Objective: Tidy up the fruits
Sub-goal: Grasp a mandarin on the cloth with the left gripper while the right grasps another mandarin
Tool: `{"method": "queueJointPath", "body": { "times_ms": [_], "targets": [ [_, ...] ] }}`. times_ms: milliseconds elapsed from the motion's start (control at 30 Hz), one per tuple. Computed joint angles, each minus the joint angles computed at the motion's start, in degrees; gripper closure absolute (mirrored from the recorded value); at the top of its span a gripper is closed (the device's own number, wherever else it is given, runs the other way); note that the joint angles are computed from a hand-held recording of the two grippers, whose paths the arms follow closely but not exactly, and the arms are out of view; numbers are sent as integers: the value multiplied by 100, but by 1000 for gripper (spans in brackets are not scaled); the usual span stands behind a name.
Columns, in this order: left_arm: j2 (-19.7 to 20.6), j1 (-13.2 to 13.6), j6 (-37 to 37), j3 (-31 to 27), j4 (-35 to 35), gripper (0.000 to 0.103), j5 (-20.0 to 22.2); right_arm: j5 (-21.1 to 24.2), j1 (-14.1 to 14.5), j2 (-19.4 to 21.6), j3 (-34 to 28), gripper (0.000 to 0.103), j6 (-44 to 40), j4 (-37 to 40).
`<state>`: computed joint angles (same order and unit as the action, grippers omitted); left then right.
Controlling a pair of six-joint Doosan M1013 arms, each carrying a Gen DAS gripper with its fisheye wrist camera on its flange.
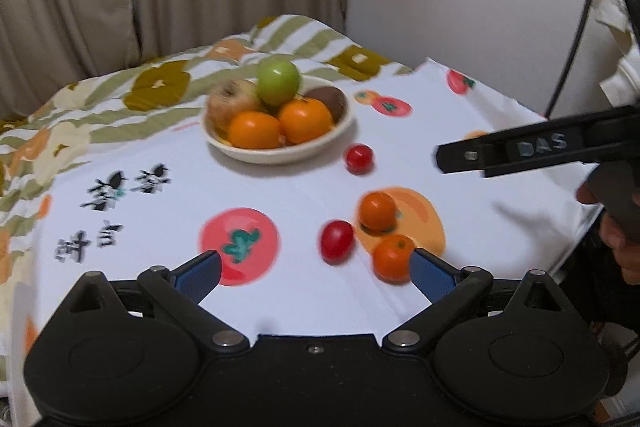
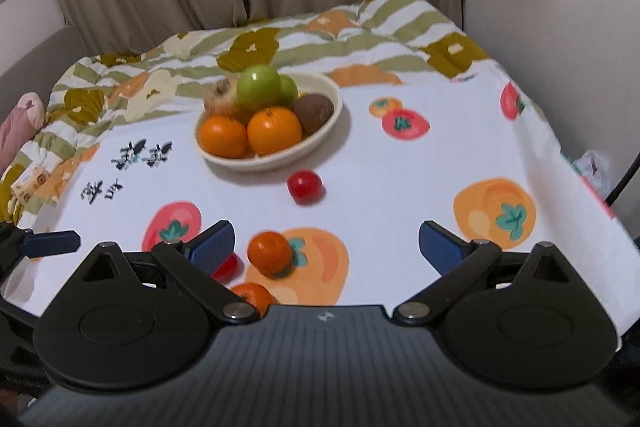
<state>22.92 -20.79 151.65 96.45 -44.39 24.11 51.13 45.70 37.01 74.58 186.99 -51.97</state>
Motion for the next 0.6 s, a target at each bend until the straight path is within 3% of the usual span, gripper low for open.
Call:
{"method": "queueJointPath", "body": {
  "times_ms": [100, 267, 400, 600],
  "targets": [
    [83, -104, 121, 37, -1, 14, -17, -160, -38, 19, 80, 0, -34, 49],
    [215, -257, 91, 25, 65, 22, -59, -537, -121, 39, 213, 0, -164, 114],
    [311, -352, -196, -55, 318, 37, -30, -839, -186, 55, 273, 0, -309, 182],
    [405, -458, -522, -121, 580, 50, -64, -1115, -280, 73, 271, 0, -550, 335]
  ]
}}
